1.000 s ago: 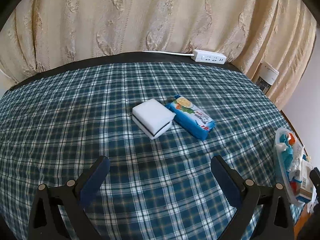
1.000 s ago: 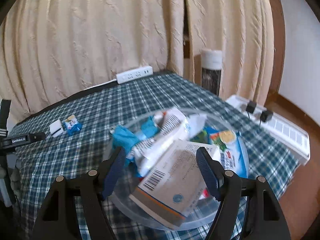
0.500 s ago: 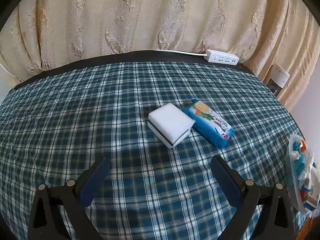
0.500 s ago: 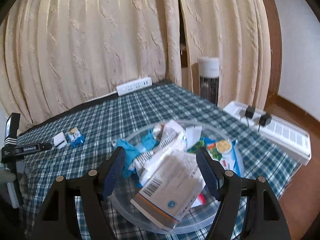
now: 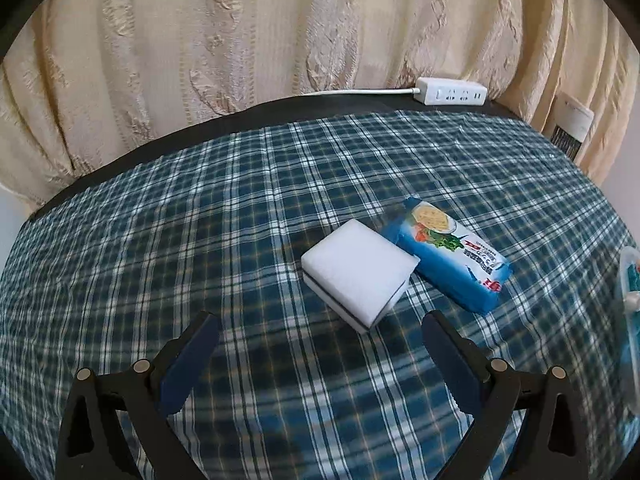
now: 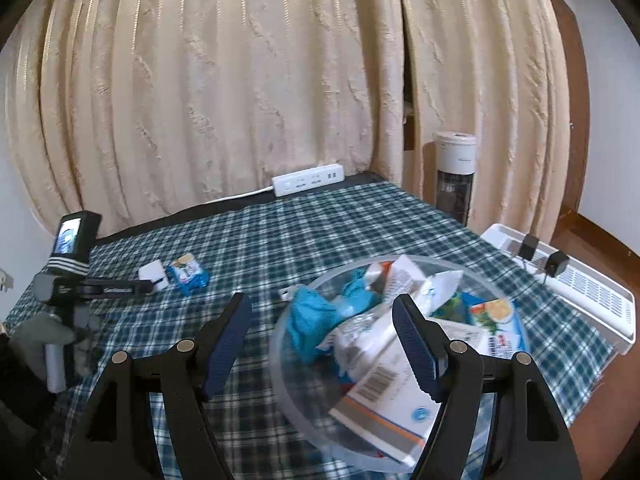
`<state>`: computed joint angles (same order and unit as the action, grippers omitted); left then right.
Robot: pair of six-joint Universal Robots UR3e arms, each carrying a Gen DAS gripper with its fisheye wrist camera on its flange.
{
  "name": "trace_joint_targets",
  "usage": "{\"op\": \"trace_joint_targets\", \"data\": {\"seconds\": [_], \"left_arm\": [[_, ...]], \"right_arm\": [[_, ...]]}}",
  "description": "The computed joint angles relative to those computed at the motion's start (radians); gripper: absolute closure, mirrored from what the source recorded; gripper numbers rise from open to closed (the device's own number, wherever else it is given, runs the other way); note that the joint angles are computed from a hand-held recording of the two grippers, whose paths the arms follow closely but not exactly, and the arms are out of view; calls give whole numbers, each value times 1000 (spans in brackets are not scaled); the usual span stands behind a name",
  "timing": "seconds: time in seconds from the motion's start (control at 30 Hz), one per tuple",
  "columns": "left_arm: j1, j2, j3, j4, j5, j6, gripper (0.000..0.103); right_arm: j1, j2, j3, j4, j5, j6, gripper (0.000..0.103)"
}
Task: Organize objects
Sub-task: 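Grasp the small blue packet with the right gripper while left approaches the white sponge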
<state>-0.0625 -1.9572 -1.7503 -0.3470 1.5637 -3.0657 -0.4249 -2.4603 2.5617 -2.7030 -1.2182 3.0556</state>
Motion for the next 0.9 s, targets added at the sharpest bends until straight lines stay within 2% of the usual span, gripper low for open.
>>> {"op": "trace_joint_targets", "data": {"seconds": [0.13, 0.3, 0.53, 0.7, 0.77, 0.9], "left_arm": [[-5, -32, 47, -28, 5, 13, 0], [0, -77, 113, -61, 14, 28, 0], [17, -115, 162, -84, -33, 65, 0], [23, -130, 168, -76, -61, 83, 1], [33, -124, 158, -65, -87, 88, 4], [49, -116, 144, -68, -141, 109, 20]], "right_arm": [[99, 123, -22, -95, -56, 34, 29], [147, 214, -75, -100, -25, 39, 29], [197, 377, -187, -56, 68, 42, 28], [276, 530, -289, -58, 47, 68, 28], [316, 597, -336, -69, 22, 77, 28], [396, 733, -448, -54, -46, 94, 28]]}}
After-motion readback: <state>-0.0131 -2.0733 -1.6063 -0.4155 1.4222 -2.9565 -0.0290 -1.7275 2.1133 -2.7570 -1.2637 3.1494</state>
